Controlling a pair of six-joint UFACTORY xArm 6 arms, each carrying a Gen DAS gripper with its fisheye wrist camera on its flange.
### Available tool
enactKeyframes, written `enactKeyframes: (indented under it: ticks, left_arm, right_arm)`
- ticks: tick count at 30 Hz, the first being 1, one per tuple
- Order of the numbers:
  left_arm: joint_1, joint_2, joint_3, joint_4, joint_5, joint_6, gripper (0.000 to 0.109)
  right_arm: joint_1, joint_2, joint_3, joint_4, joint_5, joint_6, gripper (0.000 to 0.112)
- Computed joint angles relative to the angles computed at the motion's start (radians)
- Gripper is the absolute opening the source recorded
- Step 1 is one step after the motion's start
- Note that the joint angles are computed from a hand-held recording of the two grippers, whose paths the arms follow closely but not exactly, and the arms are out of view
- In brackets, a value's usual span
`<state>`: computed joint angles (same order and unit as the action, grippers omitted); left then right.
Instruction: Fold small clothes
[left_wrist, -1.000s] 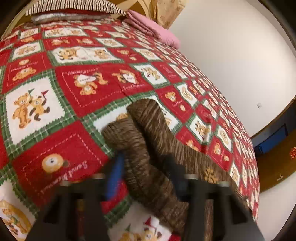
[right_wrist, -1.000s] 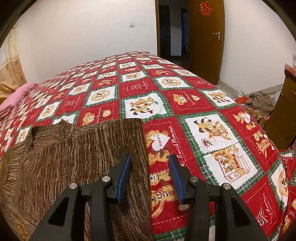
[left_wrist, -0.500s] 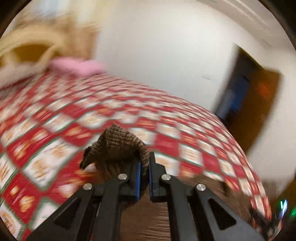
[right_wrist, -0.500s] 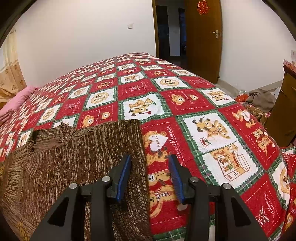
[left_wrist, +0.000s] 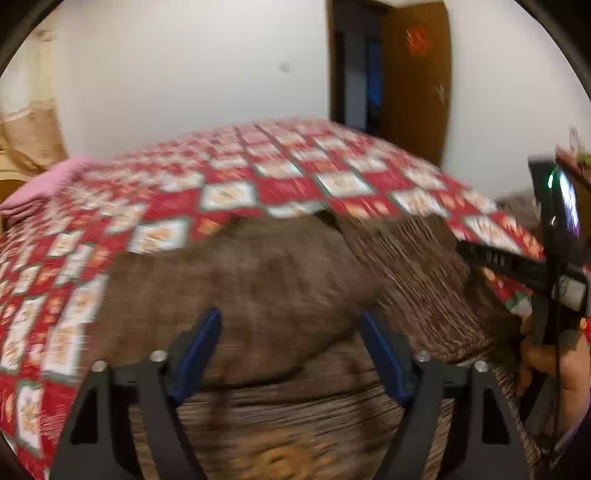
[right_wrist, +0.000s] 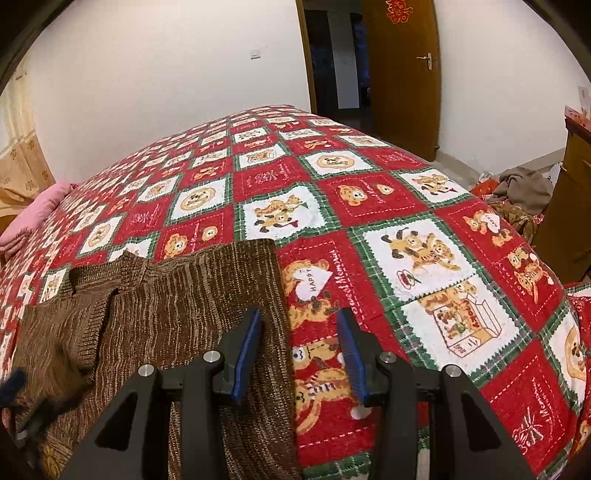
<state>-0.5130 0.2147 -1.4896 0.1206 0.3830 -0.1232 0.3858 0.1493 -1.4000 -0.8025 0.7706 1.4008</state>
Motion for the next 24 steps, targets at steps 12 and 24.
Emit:
enactKeyframes:
  ticks: [12,24]
  left_arm:
    - [0.152,0.051,-0.098,0.171,0.303,-0.328,0.079]
    - [0.222,-0.212,0.224,0.017,0.057,-0.175,0.085]
  right_arm:
    - [0.117,0.075,-0.115,0.167,-0.222,-0.324,0.044]
    - [0.162,-0.023,-0.046,0.253,-0.188,-0.384,0.044]
